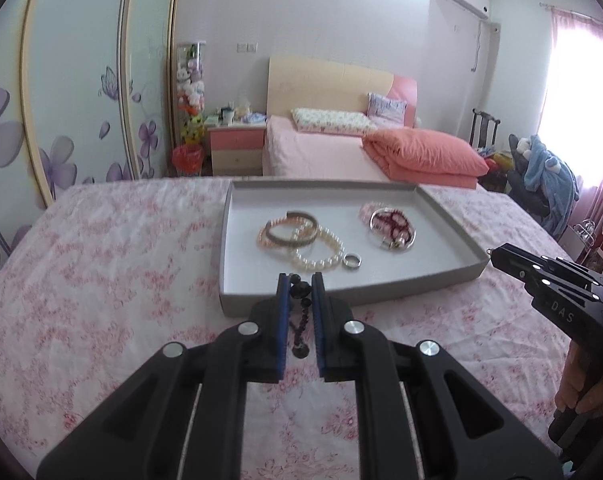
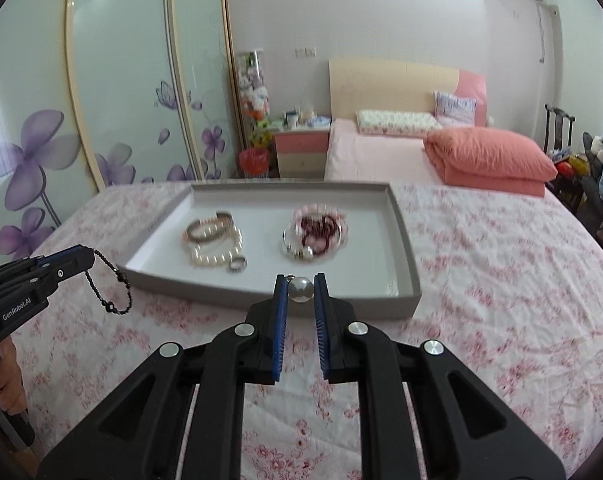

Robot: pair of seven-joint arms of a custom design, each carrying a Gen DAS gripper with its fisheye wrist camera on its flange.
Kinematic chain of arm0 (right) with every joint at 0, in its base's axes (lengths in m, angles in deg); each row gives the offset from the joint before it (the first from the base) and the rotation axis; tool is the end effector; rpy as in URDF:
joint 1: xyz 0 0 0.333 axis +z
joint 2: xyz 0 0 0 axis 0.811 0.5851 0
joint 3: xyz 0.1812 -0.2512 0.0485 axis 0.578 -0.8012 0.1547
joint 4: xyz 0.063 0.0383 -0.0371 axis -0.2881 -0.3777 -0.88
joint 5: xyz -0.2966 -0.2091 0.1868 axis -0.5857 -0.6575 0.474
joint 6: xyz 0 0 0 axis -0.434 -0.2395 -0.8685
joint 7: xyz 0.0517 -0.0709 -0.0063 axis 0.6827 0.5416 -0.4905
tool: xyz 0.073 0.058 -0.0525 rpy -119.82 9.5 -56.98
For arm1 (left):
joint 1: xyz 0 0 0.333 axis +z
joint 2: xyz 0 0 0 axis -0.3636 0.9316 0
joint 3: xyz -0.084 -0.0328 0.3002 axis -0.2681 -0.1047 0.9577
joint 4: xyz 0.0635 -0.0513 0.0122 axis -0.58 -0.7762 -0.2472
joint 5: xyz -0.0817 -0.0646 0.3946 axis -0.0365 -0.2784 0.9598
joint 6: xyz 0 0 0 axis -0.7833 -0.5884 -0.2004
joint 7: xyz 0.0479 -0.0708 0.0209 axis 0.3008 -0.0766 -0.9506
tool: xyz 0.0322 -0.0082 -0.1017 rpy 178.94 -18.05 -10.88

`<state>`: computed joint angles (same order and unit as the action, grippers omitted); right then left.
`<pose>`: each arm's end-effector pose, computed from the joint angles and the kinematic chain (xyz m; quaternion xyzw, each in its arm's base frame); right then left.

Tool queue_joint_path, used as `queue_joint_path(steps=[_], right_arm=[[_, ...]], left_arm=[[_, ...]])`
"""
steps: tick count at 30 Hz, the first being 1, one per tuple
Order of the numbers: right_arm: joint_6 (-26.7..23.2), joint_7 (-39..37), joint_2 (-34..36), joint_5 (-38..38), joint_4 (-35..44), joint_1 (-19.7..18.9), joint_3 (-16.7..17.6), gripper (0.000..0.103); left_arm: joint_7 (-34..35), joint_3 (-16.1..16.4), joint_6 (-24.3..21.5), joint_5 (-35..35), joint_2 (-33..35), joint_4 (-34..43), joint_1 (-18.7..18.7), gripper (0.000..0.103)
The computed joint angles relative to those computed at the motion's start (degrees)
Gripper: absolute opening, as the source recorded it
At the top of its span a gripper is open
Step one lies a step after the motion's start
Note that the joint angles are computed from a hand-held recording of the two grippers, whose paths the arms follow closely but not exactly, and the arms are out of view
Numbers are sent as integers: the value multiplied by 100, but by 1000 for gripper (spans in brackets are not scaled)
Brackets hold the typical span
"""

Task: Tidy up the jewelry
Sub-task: 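Carry the black bracelet and pearl stud toward the tray with both tools, then lower the black bracelet and pearl stud into the tray and open both tools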

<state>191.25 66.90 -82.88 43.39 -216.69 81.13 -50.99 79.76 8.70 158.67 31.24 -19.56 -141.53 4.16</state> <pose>0.4404 0.2751 0.4062 -0.7177 0.5019 -0.2316 0.4236 0.3809 -0.2041 0.4149 -0.6590 0.5918 -0.3435 0.3122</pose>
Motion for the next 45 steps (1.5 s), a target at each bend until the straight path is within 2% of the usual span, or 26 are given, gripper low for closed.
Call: queue_joint_path(steps=[4, 12, 18, 26, 34, 45], right_arm=[[303, 94, -21, -152, -24, 36, -1, 14], [592, 522, -42, -560, -52, 61, -68, 14], [828, 375, -43, -382, -15, 91, -7, 14], [1089, 29, 58, -71, 146, 201, 2, 14], [1295, -156, 218, 69, 368, 295, -62, 14], [1423, -219, 380, 81, 577, 359, -149, 14]], left_arm=[[-43, -50, 64, -27, -235, -1, 39, 12], [-65, -196, 138, -112, -532, 32, 134, 12], [-85, -416, 172, -137, -729, 125, 324, 12], [-75, -575, 221, -165, -700, 247, 490, 12], [-66, -902, 251, -172, -559, 585, 936, 12], [4, -1254, 362, -222, -443, 851, 1363, 12]])
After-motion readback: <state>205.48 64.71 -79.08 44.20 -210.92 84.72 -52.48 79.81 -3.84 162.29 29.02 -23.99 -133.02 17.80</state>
